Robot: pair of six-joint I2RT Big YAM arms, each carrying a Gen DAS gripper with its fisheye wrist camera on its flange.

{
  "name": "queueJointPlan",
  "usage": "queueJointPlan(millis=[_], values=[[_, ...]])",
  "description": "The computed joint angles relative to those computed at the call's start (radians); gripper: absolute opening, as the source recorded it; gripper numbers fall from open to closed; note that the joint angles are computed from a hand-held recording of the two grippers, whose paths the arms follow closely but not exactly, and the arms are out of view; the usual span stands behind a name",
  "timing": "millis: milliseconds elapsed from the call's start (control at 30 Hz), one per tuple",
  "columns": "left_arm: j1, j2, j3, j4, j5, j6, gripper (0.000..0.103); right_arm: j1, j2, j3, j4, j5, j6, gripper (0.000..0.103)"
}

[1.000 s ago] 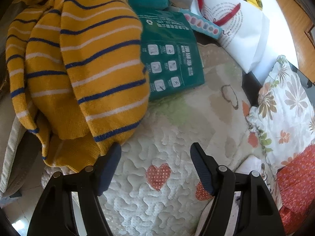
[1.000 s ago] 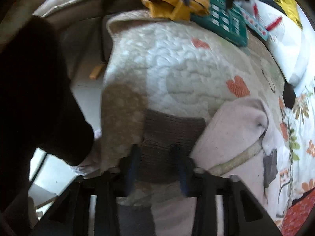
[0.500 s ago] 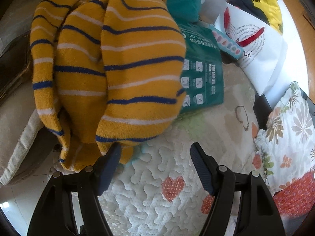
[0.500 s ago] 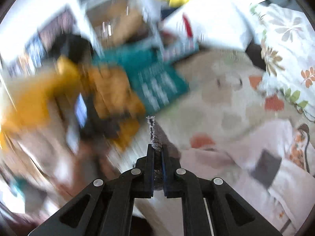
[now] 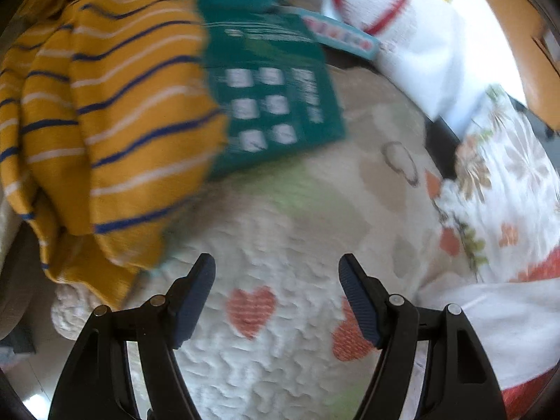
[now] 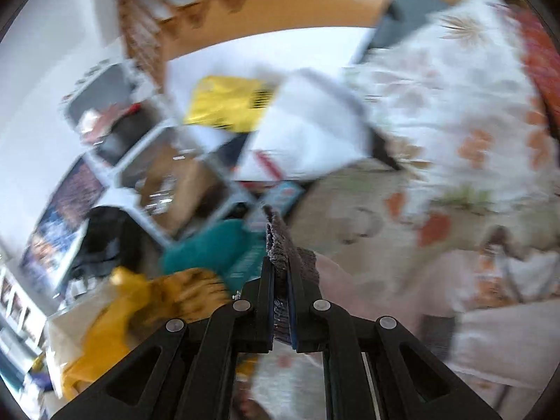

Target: Fold small clothes

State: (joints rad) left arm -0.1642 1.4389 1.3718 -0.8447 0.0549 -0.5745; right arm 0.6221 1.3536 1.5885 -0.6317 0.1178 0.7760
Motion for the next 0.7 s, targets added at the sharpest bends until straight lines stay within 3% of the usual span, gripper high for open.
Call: queueJointPlan(millis=[200,400,700], values=[[-0.094,0.028,0.033,-0.008,-0.015,0.053,0.073,-0.113,-0.150,-0.243,-0.071,0.050,0.073,0.007],[-0.207,0.077,0.074,-0.020,-0.046,0.124,0.073,-0.292,-0.314,-0.499,-0.140,0.084,0.143,0.007],[-0.354,0.197,0.175,-0.074,-0.047,0.189,0.073,-0.562,-0.497,-0.775,-0.159,0.001,0.192,0.007]])
